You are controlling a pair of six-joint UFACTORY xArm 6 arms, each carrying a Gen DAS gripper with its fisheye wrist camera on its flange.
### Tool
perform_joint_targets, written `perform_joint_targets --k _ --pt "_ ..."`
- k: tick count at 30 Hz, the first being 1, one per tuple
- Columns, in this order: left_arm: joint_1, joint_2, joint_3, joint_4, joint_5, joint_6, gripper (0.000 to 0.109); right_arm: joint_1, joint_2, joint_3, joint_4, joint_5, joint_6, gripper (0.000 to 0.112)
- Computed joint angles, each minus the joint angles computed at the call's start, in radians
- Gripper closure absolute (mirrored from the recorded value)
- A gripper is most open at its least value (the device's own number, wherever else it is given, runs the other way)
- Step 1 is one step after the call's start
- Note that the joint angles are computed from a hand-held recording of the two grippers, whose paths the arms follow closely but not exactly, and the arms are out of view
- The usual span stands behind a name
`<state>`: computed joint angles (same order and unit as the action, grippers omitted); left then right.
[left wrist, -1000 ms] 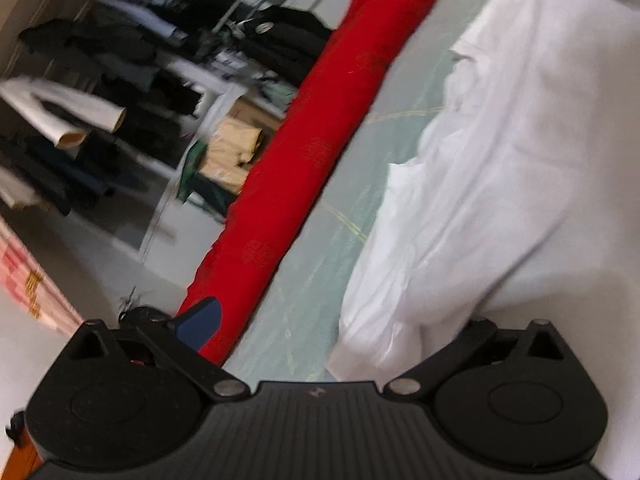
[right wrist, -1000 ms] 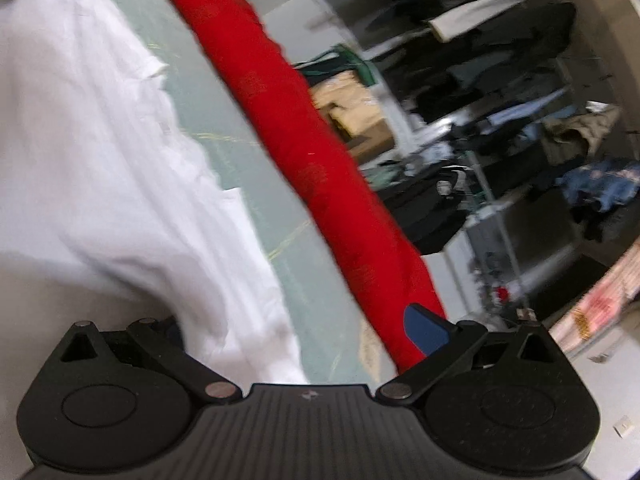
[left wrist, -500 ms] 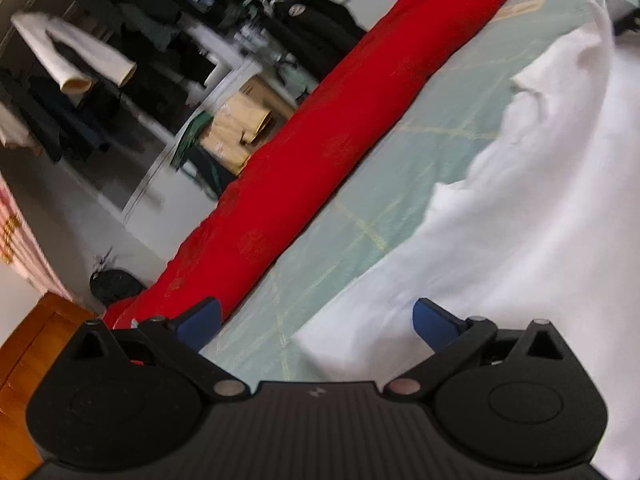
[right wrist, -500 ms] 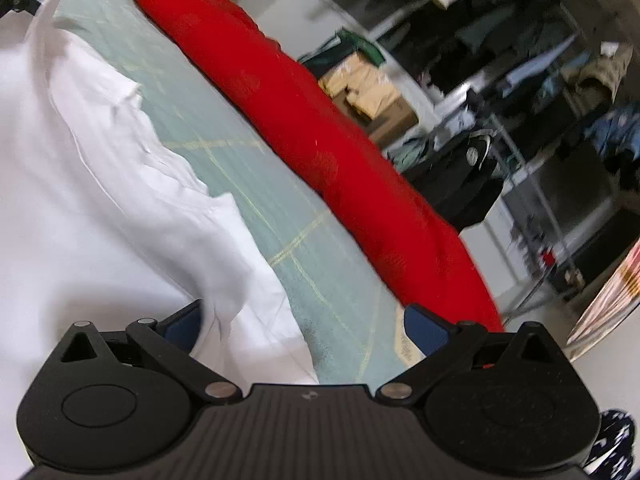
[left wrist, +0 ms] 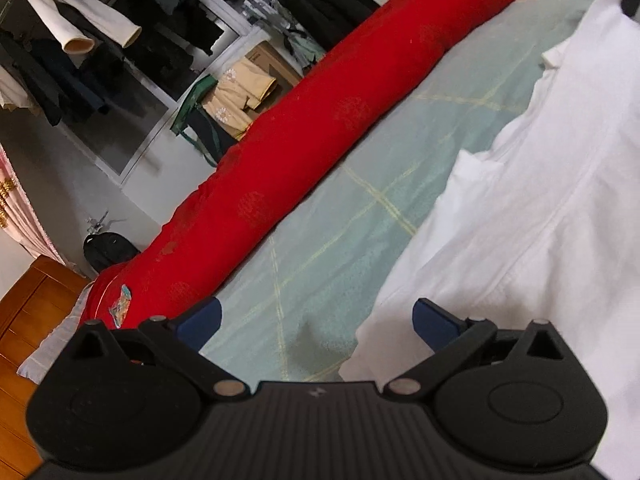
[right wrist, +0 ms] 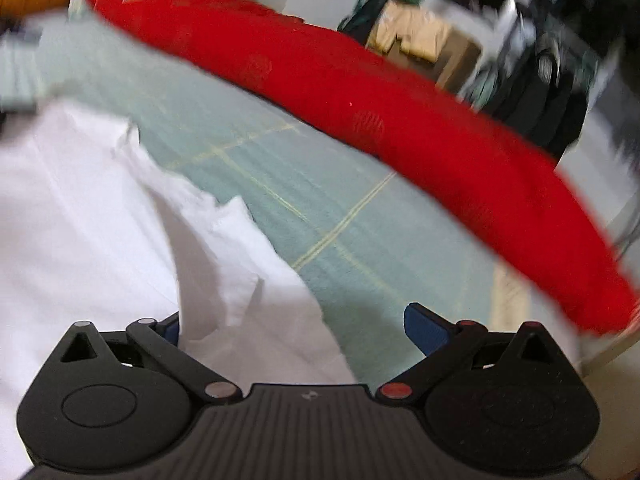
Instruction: Fold clothes
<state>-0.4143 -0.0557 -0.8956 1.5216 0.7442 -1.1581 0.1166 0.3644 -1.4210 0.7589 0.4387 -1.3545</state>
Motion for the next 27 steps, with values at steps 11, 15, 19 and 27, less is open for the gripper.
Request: perform_joint_targets --k 11,15,19,27 --pt "0.048 -0.139 0.09 -0.195 -0.227 0.07 0.007 -0.151 0.005 -0.107 0.229 0.373 0.103 0.009" --pt "0.062 -0.171 0.118 -0.246 -0.283 0.081 0.007 -0.156 0.017 -0.119 0.189 0.324 0.212 0.009" --pt "0.087 -0.207 0.167 -0.352 -0.381 0.141 0.007 -0.22 -0.021 -0.083 0.292 0.562 0.079 0.009" --pt "0.112 -0.179 0.258 -0.832 -0.632 0.495 0.007 -0.198 0.014 -0.056 0.223 0.617 0.127 0.009"
